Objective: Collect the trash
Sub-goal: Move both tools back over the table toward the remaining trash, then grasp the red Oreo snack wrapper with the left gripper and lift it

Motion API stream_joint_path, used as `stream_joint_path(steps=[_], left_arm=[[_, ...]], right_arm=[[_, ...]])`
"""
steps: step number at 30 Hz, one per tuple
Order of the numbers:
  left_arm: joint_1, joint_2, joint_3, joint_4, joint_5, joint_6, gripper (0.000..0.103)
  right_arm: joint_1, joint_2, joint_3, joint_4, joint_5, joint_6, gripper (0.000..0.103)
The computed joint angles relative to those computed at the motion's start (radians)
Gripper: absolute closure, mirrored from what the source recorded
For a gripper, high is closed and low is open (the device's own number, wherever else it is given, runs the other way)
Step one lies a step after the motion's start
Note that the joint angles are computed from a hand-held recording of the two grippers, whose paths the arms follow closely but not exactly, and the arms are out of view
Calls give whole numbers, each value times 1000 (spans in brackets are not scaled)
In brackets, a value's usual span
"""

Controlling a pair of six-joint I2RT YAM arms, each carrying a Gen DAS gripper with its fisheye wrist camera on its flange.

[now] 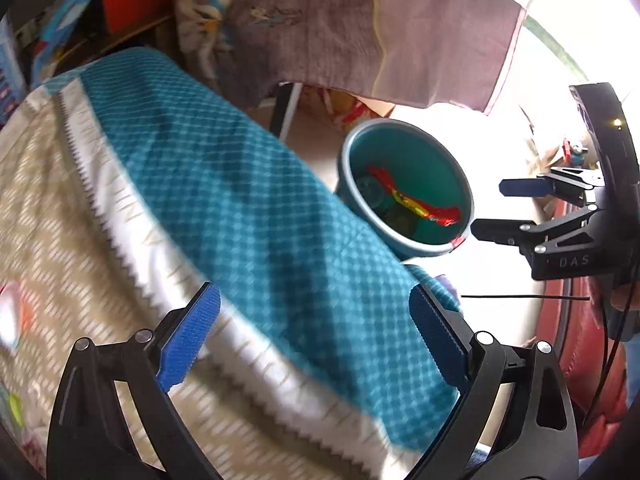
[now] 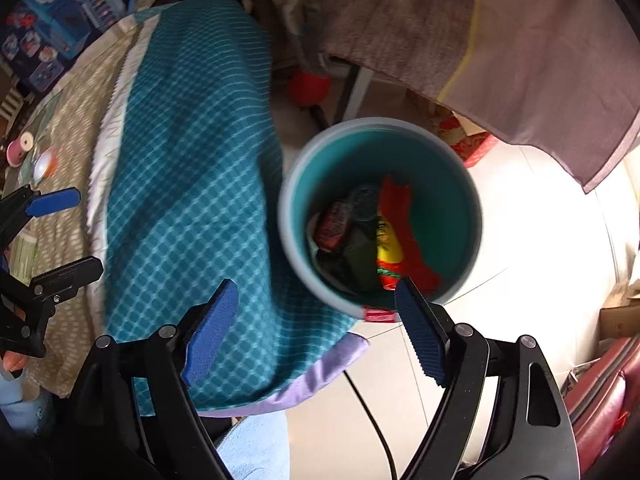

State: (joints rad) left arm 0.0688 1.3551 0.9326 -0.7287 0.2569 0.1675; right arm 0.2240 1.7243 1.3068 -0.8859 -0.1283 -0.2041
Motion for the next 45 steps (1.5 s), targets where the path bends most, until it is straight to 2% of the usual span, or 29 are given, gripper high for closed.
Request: stream_joint_path(steps=[4, 11, 17, 19, 24, 29, 34, 37, 45], left_arm=[[109, -96, -52, -47, 24, 64, 5], [400, -239, -109, -159, 104, 256, 5], [768, -286, -94, -304, 212, 538, 5], [871, -272, -79, -335, 231, 624, 5], [1218, -171, -30, -424, 281, 931, 5], [1462, -24, 37, -435, 268, 1132, 5], [1611, 100, 117, -425, 262, 1251, 5], [1667, 172, 178, -426, 268, 1281, 5], [1673, 287, 248, -327, 275, 1217, 5]], right_arm=[[95, -53, -40, -1, 21, 46, 26], [293, -126, -61, -19, 43, 148, 26], [508, -126, -24, -30, 86, 250, 26], [573, -110, -3, -33, 96, 282, 26], [717, -35, 79, -42, 126, 348, 26], [826, 46, 164, -50, 130, 393, 26], [910, 131, 273, -85, 145, 415, 26], [940, 189, 360, -119, 134, 425, 26], [1009, 332, 582, -196, 146, 437, 26]])
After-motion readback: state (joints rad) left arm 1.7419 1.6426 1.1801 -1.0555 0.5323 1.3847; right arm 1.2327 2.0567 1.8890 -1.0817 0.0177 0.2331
